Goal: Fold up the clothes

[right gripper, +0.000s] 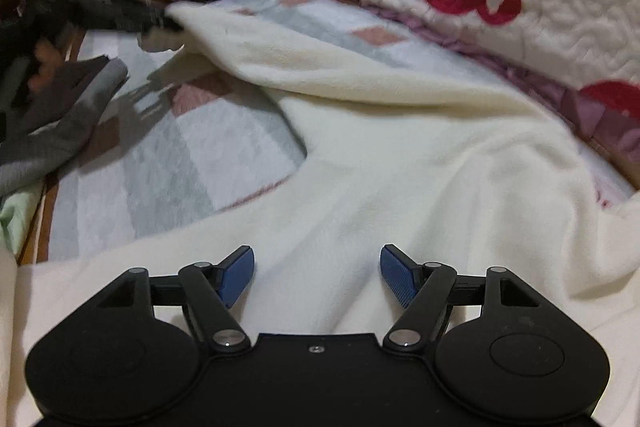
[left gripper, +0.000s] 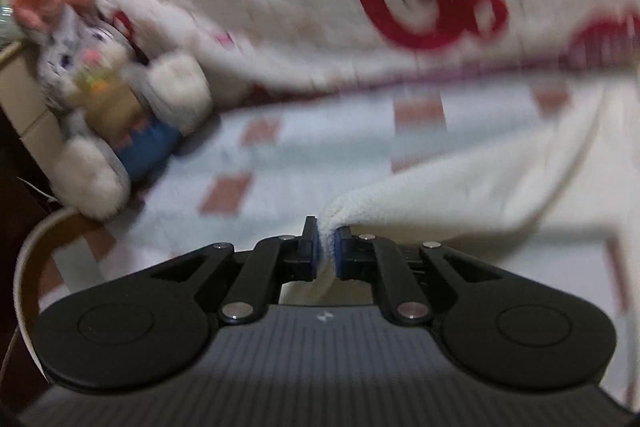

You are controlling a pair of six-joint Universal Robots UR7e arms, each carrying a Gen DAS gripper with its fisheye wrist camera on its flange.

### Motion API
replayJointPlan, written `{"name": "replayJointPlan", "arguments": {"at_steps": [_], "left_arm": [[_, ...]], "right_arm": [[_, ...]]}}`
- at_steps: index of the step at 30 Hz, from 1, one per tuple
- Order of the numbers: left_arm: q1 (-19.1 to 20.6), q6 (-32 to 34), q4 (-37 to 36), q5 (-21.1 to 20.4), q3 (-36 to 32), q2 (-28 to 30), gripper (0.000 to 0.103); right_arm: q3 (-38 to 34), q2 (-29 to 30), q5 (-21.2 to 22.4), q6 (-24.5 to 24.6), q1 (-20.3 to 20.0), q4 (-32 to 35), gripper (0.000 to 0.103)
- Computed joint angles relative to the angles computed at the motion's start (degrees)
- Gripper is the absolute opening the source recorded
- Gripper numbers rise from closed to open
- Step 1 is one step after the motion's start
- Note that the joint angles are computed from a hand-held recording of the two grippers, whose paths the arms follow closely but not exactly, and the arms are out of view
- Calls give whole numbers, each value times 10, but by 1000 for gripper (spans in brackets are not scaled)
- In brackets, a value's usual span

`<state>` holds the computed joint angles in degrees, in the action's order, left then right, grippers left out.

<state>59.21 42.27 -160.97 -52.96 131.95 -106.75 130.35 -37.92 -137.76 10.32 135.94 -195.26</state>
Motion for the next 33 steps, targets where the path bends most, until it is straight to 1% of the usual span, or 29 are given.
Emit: {"name": "replayJointPlan", "arguments": {"at_steps": [1, 3, 4, 6, 9, 10, 11, 12, 13, 15, 18, 19, 20, 21, 22, 23, 24, 25, 26, 27, 28, 29, 30, 31, 32, 33], "left_arm": [[-8, -7, -6, -6, -5, -4, 7], [-28, -14, -14, -6, -11, -13, 7], [-38, -17, -17, -5, -14, -17, 7], [-57, -27, -18, 2, -22, -24, 7], [-82, -62, 3, 13, -38, -40, 7], [-90, -71, 8, 20, -42, -46, 7], [-97, -78, 15, 25, -47, -50, 7], [-101, -88, 25, 30, -56, -53, 7], [-105, -103, 41, 41, -64, -55, 7], [-104, -138, 61, 59, -81, -52, 7], [-83, -181, 74, 72, -102, -39, 7], [-69, -200, 80, 72, -111, -30, 7], [-39, -238, 104, 55, -126, -18, 8], [2, -291, 140, 25, -149, 0, 12], [42, -341, 175, -5, -174, 20, 21], [72, -379, 197, -11, -186, 35, 23], [94, -410, 208, 7, -186, 45, 24], [107, -423, 214, 16, -183, 50, 24], [113, -417, 215, 18, -177, 51, 24], [111, -406, 215, 26, -170, 51, 25], [100, -389, 209, 37, -162, 51, 28], [85, -369, 195, 43, -152, 50, 31], [68, -347, 180, 44, -140, 48, 40], [53, -327, 167, 37, -128, 44, 49], [40, -310, 157, 23, -115, 39, 52], [28, -297, 153, 6, -103, 34, 54]], "right_arm": [[-8, 7, -6, -16, 3, -10, 75], [-28, 23, -9, -65, 6, -29, 75], [-41, 30, -8, -88, 3, -28, 75], [-78, 46, -16, -131, -3, 2, 75], [-136, 79, -75, -170, -9, 68, 75], [-146, 86, -88, -178, -13, 79, 71], [-151, 89, -92, -184, -18, 85, 46], [-152, 88, -86, -181, -22, 86, 29], [-147, 80, -66, -161, -25, 86, 12], [-131, 65, -17, -124, -25, 62, 12], [-103, 38, 78, -77, -22, 27, 12], [-96, 30, 105, -64, -21, 21, 13], [-89, 22, 134, -51, -21, 14, 13], [-81, 15, 166, -39, -25, 6, 13], [-73, 11, 199, -29, -33, -1, 13], [-64, 9, 236, -18, -45, -12, 14], [-56, 12, 257, 0, -57, -18, 18], [-52, 17, 258, 21, -63, -17, 21], [-45, 19, 260, 37, -66, -27, 21], [-34, 19, 265, 45, -65, -48, 21], [-23, 19, 269, 54, -64, -69, 24], [-10, 14, 274, 63, -60, -90, 29], [6, 3, 279, 73, -55, -110, 32], [21, -7, 285, 83, -49, -129, 40], [36, -18, 277, 93, -39, -145, 46], [51, -32, 256, 102, -23, -156, 48]]}}
